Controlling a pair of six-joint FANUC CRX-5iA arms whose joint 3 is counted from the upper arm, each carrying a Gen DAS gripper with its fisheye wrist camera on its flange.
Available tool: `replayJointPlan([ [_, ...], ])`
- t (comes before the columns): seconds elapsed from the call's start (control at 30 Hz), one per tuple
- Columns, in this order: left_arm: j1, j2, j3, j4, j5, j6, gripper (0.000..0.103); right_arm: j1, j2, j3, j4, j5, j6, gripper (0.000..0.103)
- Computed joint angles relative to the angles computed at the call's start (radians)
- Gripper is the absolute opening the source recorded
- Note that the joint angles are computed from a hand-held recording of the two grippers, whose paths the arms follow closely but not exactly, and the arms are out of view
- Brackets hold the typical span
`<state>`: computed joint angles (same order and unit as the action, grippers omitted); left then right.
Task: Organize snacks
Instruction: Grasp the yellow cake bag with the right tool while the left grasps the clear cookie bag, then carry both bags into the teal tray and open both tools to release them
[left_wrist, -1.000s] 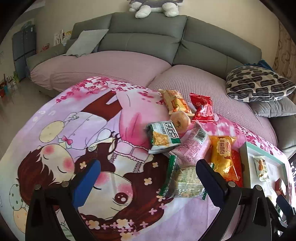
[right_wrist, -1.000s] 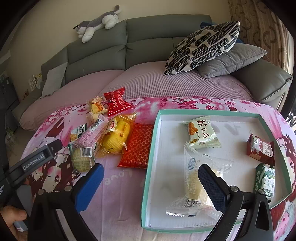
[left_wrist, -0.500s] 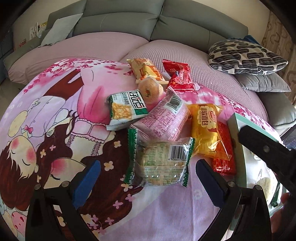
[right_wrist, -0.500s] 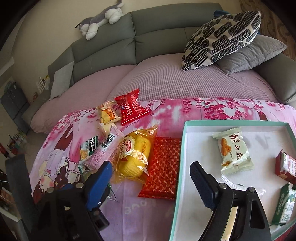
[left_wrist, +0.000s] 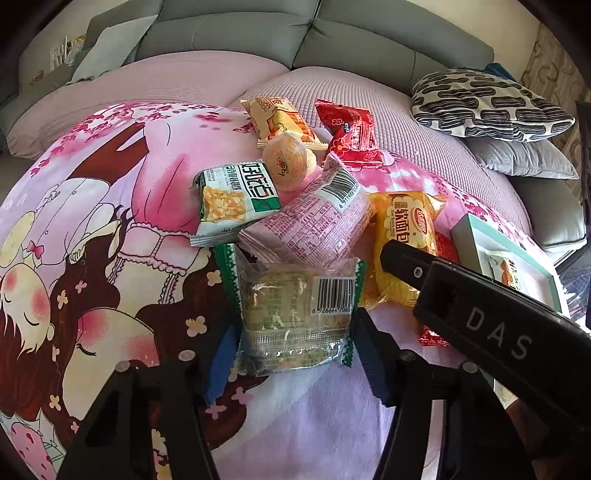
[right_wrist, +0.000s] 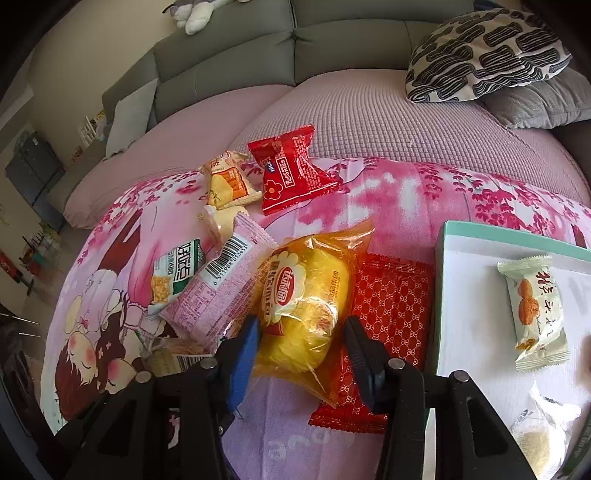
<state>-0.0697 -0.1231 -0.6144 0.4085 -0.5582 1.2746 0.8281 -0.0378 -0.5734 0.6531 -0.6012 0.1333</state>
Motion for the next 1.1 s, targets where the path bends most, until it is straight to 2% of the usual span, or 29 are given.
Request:
replayJointPlan([
  [0.17, 0.014, -0.009, -0.015, 0.041, -0.005, -0.029, 0.058, 0.013, -0.035, -0.039, 0.041, 0.018, -0.054, 0.04],
  [0.27, 0.019, -0.016, -0.019, 0.039, -0.006, -0.026, 0.057, 0.026, -0.081, -0.086, 0.089, 0.033, -0.133, 0.04],
  [0.4, 0.027, -0.028, -0.025, 0.04, -0.006, -0.02, 0.057, 0.069, -0.145, -0.142, 0.171, -0.013, -0.248, 0.039],
  [0.8, 0.027, -0.094, -0.046, 0.065, 0.004, -0.041, 0.057, 0.241, -0.334, -0.261, 0.278, -0.202, -0.46, 0.038],
  [1.1, 0.006, -0.129, -0.044, 0.045, 0.019, -0.02, 0.057, 0.271, -0.412, -0.307, 0.325, -0.265, -0.52, 0.038],
])
